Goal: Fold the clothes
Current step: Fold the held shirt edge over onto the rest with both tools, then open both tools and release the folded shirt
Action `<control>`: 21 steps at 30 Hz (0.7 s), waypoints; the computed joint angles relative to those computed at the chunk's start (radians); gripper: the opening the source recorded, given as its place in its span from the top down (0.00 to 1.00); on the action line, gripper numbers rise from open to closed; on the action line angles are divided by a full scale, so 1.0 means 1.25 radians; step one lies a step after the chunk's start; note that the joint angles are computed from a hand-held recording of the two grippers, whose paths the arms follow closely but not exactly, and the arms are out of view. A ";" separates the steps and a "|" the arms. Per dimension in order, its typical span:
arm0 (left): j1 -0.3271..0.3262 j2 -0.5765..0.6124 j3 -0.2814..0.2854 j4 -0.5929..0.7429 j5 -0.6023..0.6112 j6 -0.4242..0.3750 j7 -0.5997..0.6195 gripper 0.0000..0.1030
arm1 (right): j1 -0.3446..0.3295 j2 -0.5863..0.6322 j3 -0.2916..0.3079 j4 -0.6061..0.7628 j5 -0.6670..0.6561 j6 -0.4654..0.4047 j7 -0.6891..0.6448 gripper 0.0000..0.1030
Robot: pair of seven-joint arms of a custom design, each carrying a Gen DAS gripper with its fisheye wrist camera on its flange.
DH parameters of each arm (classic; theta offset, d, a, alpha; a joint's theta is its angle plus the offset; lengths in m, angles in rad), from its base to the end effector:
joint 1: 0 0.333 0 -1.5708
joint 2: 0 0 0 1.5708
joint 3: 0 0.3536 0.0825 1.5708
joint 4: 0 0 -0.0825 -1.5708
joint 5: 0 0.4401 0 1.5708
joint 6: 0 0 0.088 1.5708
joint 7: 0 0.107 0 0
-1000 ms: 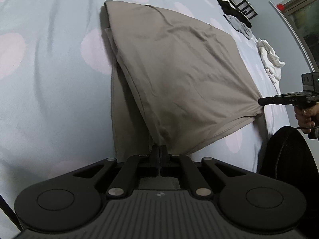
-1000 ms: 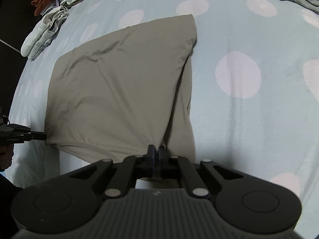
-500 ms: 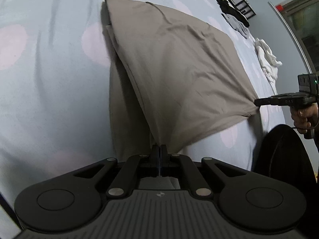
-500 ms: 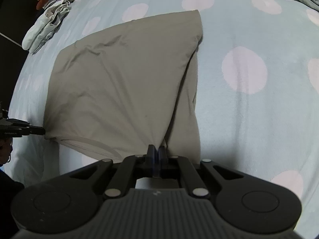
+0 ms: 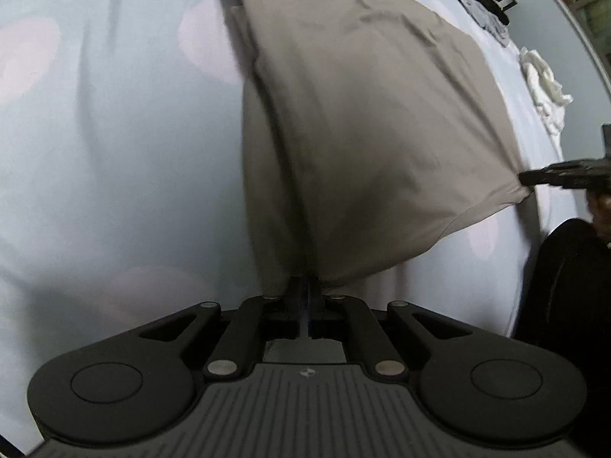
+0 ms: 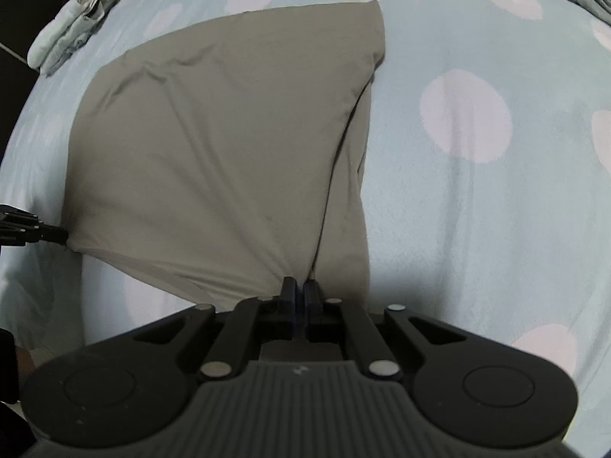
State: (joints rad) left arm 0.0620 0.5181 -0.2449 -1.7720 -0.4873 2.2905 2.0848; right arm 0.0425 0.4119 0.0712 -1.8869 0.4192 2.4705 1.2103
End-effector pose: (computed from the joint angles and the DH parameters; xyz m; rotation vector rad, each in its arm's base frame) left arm 0.7119 -0.1264 0.2775 1.6208 -2.2901 0.5671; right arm 0.7014 0.0758 0.3028 -2.1217 1.8115 0.0881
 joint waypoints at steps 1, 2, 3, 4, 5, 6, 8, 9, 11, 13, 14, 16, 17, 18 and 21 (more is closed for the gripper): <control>-0.003 -0.005 0.005 -0.001 0.011 0.000 -0.003 1.00 | -0.003 -0.004 0.001 -0.001 0.002 -0.002 -0.004 0.80; -0.004 -0.012 0.007 -0.003 0.019 0.005 -0.002 1.00 | -0.004 -0.012 0.001 -0.008 0.005 0.007 -0.009 0.72; -0.005 -0.019 0.009 -0.004 0.025 0.014 0.000 0.98 | -0.005 -0.020 -0.001 -0.018 0.008 0.023 -0.012 0.71; -0.007 -0.026 0.011 -0.008 0.029 0.035 0.004 0.95 | -0.006 -0.028 -0.002 -0.027 0.011 0.040 -0.013 0.71; -0.013 -0.031 0.015 -0.009 0.039 0.064 0.004 0.88 | -0.006 -0.031 -0.003 -0.032 0.018 0.061 -0.007 0.71; -0.016 -0.033 0.015 -0.005 0.045 0.092 0.007 0.87 | -0.007 -0.034 -0.004 -0.035 0.026 0.083 0.000 0.70; -0.012 -0.026 0.005 0.010 0.039 0.148 0.031 0.85 | -0.009 -0.038 -0.004 -0.039 0.041 0.128 0.016 0.66; -0.009 -0.016 -0.005 0.024 0.031 0.176 0.047 0.81 | -0.008 -0.035 -0.005 -0.037 0.041 0.148 0.024 0.65; -0.005 0.017 -0.027 0.066 0.018 0.219 0.083 0.71 | -0.005 -0.019 -0.004 -0.018 0.029 0.188 0.030 0.55; -0.017 0.062 -0.038 0.123 0.030 0.259 0.105 0.60 | -0.011 0.007 0.009 0.014 0.023 0.219 0.016 0.47; -0.033 0.087 -0.028 0.155 0.054 0.276 0.094 0.52 | -0.021 0.026 0.022 0.038 0.026 0.229 -0.004 0.44; -0.061 0.129 -0.004 0.211 0.097 0.296 0.043 0.52 | -0.036 0.064 0.043 0.088 0.029 0.238 -0.038 0.42; -0.073 0.149 0.009 0.239 0.119 0.301 0.009 0.52 | -0.047 0.087 0.056 0.120 0.033 0.239 -0.058 0.42; -0.075 0.167 0.011 0.264 0.129 0.302 -0.018 0.52 | -0.047 0.113 0.059 0.155 0.033 0.239 -0.056 0.42; -0.018 0.211 -0.045 0.314 0.082 0.275 -0.048 0.52 | -0.072 0.181 0.076 0.253 0.053 0.198 -0.046 0.41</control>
State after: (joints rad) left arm 0.0392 0.7815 -0.3013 -1.3793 -0.3846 2.6344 2.0250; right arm -0.0470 0.6378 0.1666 -1.5709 0.4854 2.7185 1.1534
